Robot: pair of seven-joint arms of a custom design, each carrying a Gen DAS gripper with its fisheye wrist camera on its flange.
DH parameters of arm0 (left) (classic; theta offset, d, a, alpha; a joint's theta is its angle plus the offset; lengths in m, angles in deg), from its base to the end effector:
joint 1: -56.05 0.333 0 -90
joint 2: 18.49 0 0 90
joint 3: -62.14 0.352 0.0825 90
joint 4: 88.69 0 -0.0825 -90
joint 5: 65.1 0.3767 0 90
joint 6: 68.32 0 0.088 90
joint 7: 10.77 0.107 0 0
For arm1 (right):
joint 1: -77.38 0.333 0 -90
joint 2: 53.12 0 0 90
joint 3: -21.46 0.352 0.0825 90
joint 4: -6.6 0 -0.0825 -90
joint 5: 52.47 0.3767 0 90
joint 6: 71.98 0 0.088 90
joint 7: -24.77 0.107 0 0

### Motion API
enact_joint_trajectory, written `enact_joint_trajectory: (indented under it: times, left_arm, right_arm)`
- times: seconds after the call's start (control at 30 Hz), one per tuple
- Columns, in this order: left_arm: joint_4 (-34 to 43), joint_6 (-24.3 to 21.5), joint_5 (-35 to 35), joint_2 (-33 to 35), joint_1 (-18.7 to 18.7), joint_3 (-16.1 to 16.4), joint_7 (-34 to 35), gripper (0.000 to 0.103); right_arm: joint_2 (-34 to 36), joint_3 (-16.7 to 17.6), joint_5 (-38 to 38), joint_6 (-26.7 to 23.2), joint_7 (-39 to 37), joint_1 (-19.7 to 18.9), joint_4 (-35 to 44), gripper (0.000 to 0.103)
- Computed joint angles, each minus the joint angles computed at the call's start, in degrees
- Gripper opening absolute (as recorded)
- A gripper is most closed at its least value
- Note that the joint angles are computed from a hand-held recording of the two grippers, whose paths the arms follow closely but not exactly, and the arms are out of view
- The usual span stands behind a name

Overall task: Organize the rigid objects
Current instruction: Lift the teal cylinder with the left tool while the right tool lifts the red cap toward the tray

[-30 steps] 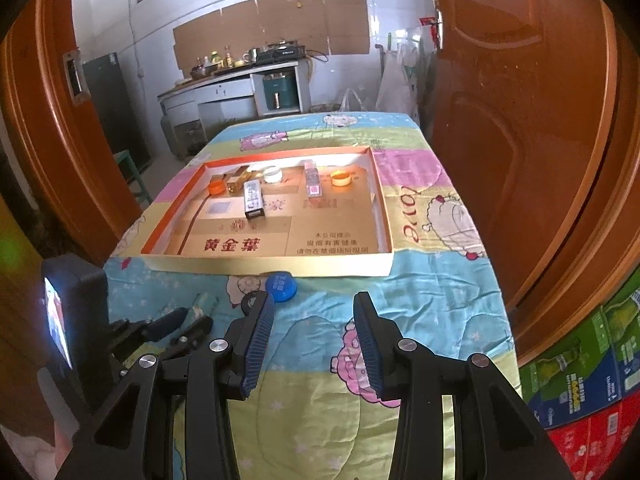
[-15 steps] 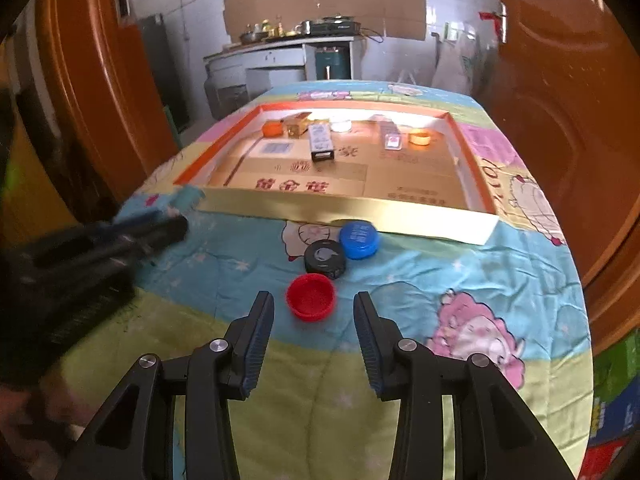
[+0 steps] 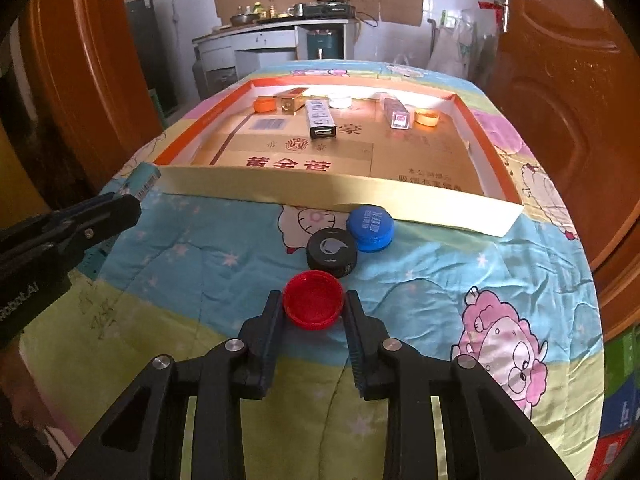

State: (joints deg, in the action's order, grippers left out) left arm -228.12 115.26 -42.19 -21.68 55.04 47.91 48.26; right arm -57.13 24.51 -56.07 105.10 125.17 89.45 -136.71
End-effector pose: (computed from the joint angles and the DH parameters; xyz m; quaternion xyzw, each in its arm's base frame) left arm 0.4879 -0.1726 0.4597 -0.6014 0.6926 -0.3355 0.2149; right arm 0.4821 0.1359 0.4273 -0.7158 0.6187 -0.1839 0.2664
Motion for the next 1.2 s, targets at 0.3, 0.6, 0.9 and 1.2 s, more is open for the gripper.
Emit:
enact_joint_trajectory:
  times: [0.3,0.6,0.9,1.2]
  left_arm:
    - [-0.1,0.5,-13.9,-0.3,-7.1,4.6,12.9,0.022]
    - [3.0,-0.3,-26.6,0.1,-12.2,6.9,24.0,0.022]
    - [6.7,-1.6,-20.8,1.8,-8.1,3.2,18.8,0.022]
    - [10.8,-3.4,-21.5,4.4,-8.8,3.0,20.0,0.022]
  right_arm:
    - [-4.5,0.6,0.2,1.3,0.4,-0.7,-1.8,0.03]
    - [-6.9,1.1,0.1,3.3,1.2,-2.2,-1.0,0.03]
    - [-7.2,-0.9,1.8,4.7,-0.9,-1.1,0.4,0.03]
    - [-6.0,-4.5,6.3,5.7,-5.2,1.7,1.7,0.03]
